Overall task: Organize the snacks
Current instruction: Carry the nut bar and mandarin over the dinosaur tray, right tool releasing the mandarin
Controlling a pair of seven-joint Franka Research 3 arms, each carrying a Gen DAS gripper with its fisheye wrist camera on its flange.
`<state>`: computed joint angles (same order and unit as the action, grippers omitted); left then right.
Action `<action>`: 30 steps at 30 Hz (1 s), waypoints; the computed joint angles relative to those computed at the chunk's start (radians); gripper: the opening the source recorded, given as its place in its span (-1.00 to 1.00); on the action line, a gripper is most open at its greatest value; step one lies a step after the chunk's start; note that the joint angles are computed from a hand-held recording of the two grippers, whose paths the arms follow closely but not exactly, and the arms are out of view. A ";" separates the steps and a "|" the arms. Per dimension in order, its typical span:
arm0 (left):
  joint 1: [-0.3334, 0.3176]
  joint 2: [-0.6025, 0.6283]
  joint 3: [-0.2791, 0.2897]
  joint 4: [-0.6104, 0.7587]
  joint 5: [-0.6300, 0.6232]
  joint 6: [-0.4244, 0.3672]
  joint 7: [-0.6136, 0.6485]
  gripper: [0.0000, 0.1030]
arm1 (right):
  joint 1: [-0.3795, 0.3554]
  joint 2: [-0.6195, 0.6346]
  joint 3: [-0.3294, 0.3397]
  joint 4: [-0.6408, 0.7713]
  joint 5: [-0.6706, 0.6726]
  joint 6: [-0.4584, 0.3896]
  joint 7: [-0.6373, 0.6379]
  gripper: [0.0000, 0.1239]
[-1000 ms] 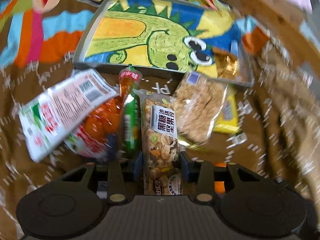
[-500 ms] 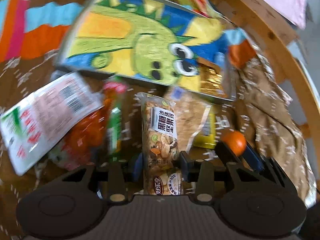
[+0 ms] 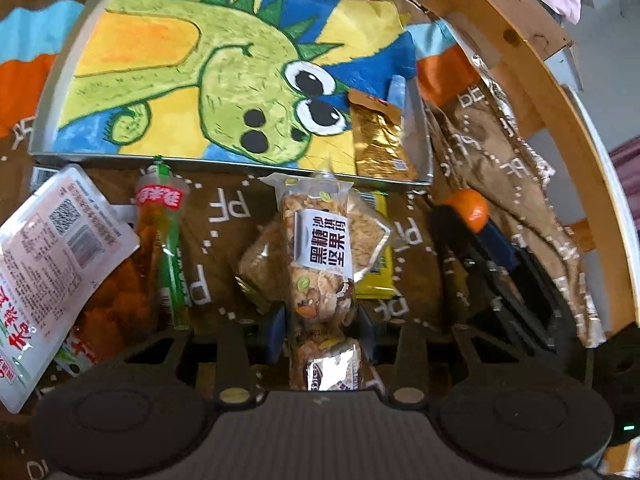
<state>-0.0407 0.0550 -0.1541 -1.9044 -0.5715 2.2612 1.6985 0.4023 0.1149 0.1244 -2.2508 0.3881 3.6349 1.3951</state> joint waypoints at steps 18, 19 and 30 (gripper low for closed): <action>0.107 0.290 -0.075 0.388 -0.034 -0.022 0.144 -0.20 | 0.043 0.112 -0.075 0.208 -0.046 -0.197 0.034 -0.42; 0.111 0.302 -0.082 0.378 -0.055 0.034 0.163 -0.20 | 0.090 0.128 -0.120 0.243 -0.014 -0.225 -0.017 -0.42; 0.169 0.433 -0.201 0.397 -0.163 0.332 0.268 -0.20 | 0.301 0.262 -0.393 0.459 -0.071 -0.421 0.058 -0.42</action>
